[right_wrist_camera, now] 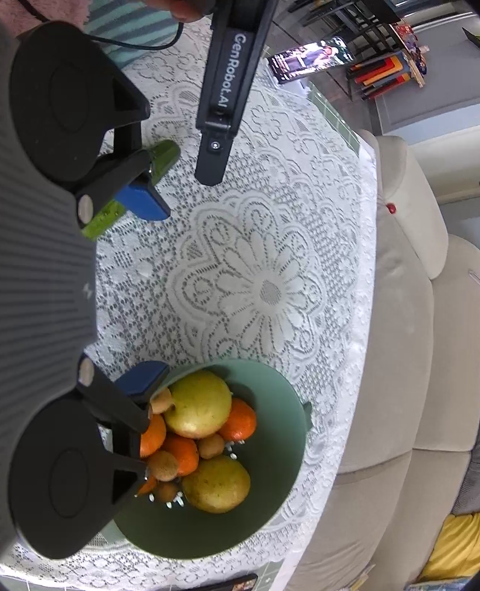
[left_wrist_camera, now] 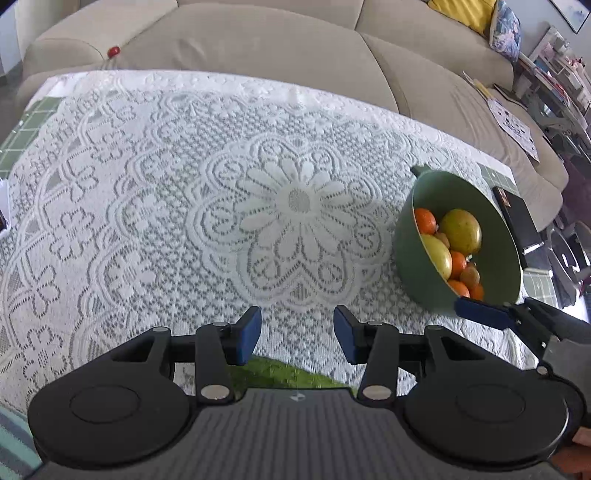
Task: Organize fruits
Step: 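Move both tools toward the green cucumber on the tablecloth, then grasp one cucumber end with the left tool while the right tool grasps the other end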
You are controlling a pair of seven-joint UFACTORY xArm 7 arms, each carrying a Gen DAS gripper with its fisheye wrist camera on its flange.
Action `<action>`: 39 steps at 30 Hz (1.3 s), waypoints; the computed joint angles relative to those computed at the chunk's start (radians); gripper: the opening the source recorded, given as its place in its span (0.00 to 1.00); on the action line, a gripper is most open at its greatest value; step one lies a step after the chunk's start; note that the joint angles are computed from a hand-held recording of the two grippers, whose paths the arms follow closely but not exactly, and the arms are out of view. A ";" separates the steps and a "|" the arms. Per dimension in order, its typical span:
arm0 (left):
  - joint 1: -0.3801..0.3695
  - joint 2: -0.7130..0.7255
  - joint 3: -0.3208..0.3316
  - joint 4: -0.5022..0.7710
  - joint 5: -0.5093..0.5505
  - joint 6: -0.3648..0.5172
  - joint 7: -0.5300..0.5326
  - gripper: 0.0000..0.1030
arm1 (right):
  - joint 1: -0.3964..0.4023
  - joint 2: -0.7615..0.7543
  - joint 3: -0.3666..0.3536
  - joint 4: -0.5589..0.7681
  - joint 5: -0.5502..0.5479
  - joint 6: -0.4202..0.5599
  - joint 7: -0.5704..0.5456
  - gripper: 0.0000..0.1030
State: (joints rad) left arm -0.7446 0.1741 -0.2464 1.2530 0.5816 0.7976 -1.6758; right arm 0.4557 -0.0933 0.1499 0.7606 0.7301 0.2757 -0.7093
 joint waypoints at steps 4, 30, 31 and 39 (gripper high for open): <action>0.010 -0.022 -0.007 -0.043 -0.040 -0.038 0.005 0.52 | -0.006 0.010 -0.001 0.009 -0.007 0.054 0.010 0.68; 0.074 -0.082 -0.019 -0.246 -0.217 -0.325 -0.091 0.52 | -0.065 0.124 0.047 0.113 -0.195 0.387 0.110 0.55; 0.073 -0.076 -0.017 -0.238 -0.202 -0.323 -0.099 0.52 | -0.066 0.126 0.048 0.112 -0.203 0.387 0.119 0.54; 0.061 -0.066 -0.008 -0.201 -0.135 -0.269 -0.108 0.52 | -0.079 0.112 0.047 0.099 -0.174 0.336 0.142 0.43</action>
State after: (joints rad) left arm -0.6835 0.1080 -0.2542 1.0517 0.4465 0.5284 -1.7842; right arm 0.3764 0.0183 0.1974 0.8593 0.5560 0.6117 -0.5671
